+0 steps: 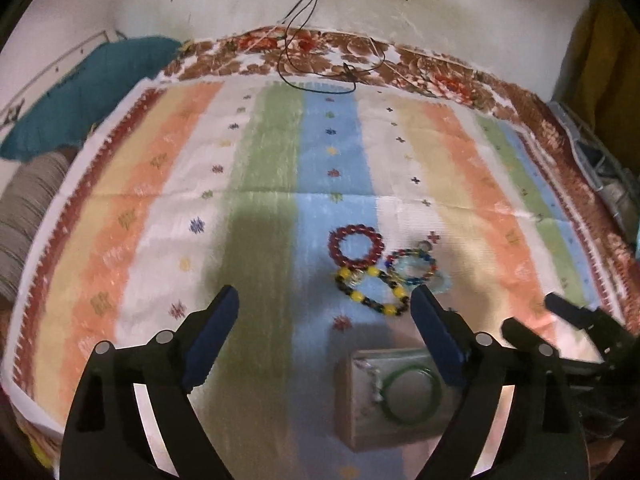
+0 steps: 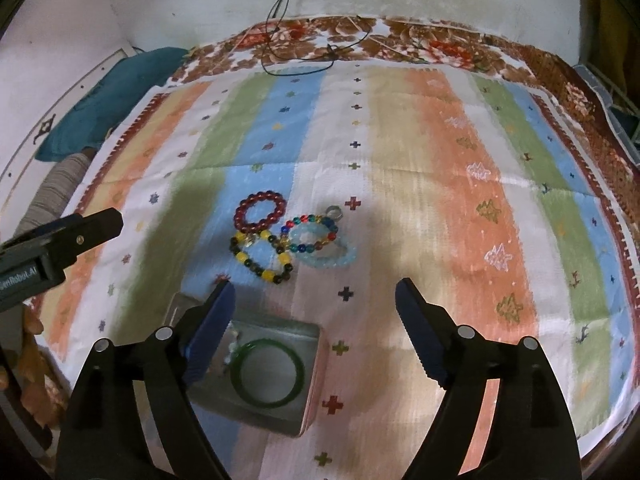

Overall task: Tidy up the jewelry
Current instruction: 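Move both tools back from the tin to the remaining bracelets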

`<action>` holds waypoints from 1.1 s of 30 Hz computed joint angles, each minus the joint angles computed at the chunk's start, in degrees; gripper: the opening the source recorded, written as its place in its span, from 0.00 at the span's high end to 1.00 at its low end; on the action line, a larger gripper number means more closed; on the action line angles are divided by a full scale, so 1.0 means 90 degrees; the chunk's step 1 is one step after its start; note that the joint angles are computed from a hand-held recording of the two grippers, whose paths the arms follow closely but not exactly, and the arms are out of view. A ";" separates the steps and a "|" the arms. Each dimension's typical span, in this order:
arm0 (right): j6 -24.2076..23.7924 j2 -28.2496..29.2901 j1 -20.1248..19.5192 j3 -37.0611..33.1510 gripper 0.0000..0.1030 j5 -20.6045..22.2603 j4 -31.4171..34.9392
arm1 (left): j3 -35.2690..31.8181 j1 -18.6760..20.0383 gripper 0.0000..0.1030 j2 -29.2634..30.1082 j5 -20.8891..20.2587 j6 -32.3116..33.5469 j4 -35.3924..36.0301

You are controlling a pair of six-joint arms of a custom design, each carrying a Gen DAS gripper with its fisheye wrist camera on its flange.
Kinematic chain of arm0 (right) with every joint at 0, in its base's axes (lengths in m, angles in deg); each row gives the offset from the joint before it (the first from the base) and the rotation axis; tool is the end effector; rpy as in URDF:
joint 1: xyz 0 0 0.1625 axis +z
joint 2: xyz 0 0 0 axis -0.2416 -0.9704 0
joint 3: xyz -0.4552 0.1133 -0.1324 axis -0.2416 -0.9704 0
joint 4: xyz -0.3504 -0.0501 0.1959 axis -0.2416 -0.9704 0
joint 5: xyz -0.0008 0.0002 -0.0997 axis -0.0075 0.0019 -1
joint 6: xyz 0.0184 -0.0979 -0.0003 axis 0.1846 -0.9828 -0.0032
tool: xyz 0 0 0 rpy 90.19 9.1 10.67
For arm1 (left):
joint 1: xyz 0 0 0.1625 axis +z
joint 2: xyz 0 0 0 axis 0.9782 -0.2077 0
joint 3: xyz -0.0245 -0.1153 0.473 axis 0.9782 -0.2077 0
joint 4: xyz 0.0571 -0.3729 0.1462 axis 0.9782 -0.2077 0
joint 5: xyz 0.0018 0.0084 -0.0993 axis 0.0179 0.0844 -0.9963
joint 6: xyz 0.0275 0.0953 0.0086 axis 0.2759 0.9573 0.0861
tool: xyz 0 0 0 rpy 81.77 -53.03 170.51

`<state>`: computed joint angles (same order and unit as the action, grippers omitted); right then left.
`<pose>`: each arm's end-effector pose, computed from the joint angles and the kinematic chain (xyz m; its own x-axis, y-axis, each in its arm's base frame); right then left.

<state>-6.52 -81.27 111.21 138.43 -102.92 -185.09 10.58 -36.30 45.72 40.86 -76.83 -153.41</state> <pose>0.1565 -0.6572 0.4368 -0.7791 0.0617 0.6239 -0.3142 0.8228 -0.4736 -0.4920 -0.7113 0.1292 -0.7507 0.1980 -0.6302 0.4835 0.8148 -0.3200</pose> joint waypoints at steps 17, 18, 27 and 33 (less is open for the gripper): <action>-0.0155 0.0507 -0.0173 -0.0582 0.11 -0.0410 0.0238 | -0.0792 0.0187 0.10 0.0650 0.0734 0.0330 0.0077; -0.0137 0.0545 -0.0186 -0.0605 0.11 -0.0433 0.0181 | -0.0832 0.0218 0.10 0.0661 0.0670 0.0297 0.0090; 0.0191 0.0711 -0.0339 -0.0930 0.10 -0.0334 0.0596 | -0.1154 0.0445 0.10 0.0798 0.0390 -0.0032 0.0494; 0.0375 0.0788 -0.0416 -0.1059 0.10 -0.0251 0.0556 | -0.1451 0.0513 0.10 0.1003 0.0291 0.0049 0.0675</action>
